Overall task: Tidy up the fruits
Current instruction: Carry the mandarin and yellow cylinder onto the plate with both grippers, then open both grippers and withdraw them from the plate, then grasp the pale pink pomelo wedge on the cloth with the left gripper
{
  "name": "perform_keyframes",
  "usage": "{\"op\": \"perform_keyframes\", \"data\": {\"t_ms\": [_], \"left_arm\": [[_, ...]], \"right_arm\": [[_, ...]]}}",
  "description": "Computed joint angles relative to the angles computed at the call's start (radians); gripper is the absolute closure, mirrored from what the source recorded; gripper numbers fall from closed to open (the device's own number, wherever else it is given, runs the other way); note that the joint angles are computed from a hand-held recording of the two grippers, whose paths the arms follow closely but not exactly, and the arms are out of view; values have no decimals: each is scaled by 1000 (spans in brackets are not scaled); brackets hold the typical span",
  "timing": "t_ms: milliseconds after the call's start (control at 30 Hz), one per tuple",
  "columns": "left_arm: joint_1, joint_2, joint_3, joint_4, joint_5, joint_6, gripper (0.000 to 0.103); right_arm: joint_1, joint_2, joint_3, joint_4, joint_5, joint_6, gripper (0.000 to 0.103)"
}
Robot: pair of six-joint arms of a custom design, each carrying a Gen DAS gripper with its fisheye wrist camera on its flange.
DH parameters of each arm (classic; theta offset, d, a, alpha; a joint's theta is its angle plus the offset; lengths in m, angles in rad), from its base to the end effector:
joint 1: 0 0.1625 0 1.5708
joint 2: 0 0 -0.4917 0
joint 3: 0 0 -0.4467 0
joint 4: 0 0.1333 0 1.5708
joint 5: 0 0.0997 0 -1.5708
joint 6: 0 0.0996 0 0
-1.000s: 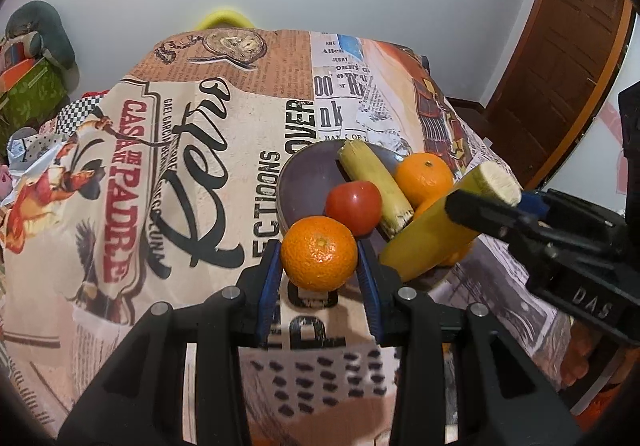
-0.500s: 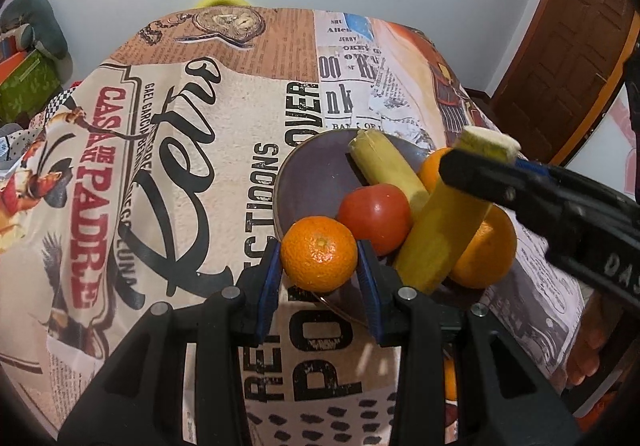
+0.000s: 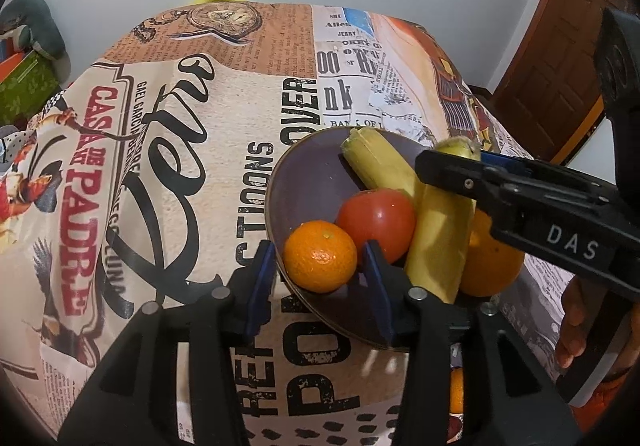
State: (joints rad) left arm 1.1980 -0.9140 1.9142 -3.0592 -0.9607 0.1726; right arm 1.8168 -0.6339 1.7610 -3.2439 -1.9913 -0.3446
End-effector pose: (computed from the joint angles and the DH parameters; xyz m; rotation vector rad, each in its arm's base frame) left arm -0.0660 -0.6913 0.1506 0.4842 2.4586 -0.6977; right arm 0.2653 -0.6761 0.0244 0.6112 -2.5456 0.7033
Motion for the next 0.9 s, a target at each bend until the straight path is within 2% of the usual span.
{"op": "perform_keyframes", "data": {"t_ms": [67,100,600,900], "left_arm": [[-2,-2,3,-2,2,0,54],[-3,-4,6,-4,3,-1,54],[-72,-121,124,-43,53,-31,52],[-156,-232,262,-84,117,-72,40]], "right_arm": [[0,-6,10,-11,-5,1,50],[1,-11,18,-22,-4,1,50],[58,-90,143,-142,-62,-52,50],[114,-165,275,-231,-85,-66,50]]}}
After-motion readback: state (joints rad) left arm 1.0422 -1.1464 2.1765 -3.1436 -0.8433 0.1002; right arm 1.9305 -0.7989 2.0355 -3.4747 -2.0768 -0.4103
